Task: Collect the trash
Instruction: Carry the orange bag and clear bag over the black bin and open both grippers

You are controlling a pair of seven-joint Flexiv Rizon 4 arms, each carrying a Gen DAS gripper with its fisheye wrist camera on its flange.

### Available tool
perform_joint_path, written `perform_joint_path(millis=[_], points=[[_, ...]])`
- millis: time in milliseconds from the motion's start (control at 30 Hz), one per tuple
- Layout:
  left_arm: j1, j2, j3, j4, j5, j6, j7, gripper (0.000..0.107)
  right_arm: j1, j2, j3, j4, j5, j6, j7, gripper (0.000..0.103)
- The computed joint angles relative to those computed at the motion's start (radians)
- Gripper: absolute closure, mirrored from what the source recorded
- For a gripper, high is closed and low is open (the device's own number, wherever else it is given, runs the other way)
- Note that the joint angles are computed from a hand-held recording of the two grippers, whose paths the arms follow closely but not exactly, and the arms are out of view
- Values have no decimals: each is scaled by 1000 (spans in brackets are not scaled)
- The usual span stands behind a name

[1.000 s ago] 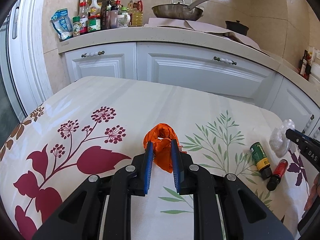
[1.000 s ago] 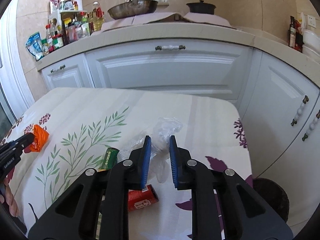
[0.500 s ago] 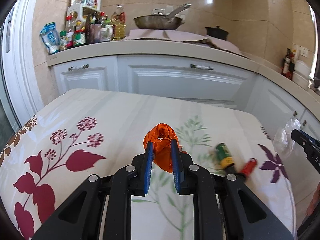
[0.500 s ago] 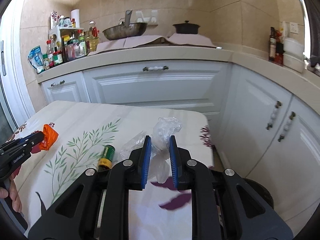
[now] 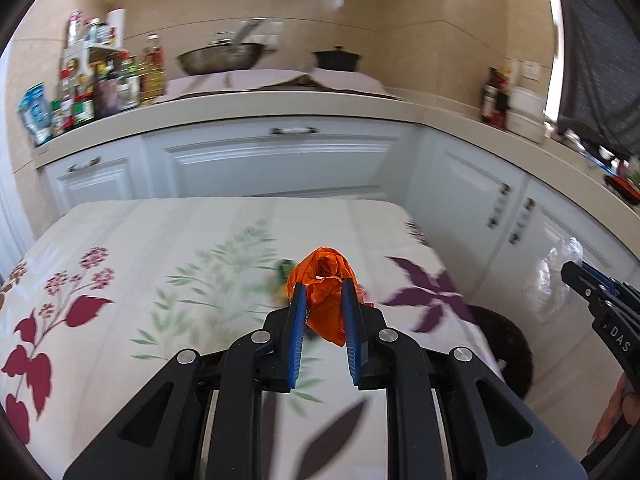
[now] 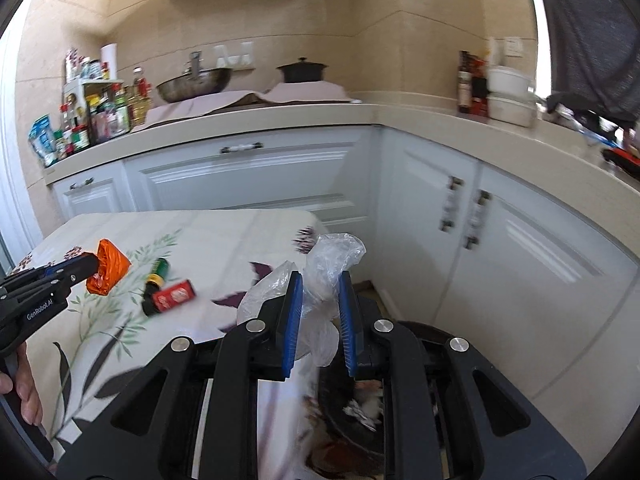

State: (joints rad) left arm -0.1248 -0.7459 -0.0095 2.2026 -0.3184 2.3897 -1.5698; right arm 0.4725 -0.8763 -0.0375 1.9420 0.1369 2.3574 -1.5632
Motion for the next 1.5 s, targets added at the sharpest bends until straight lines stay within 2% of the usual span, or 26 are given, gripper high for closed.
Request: perform_joint_path(millis=[333,767,1500], points=[[-101,-34,-26,-79,-15,-24,65,88,-83,-4,3,58,12,74,25,85],[-194,-91,-35,-197,-61,-81,157,88,-149,-33,-4,50,4,100,62,85],[-289,-201,-1,-411,-199,-221,272,88,-193,-108,-29,-71,-46,14,113,85]])
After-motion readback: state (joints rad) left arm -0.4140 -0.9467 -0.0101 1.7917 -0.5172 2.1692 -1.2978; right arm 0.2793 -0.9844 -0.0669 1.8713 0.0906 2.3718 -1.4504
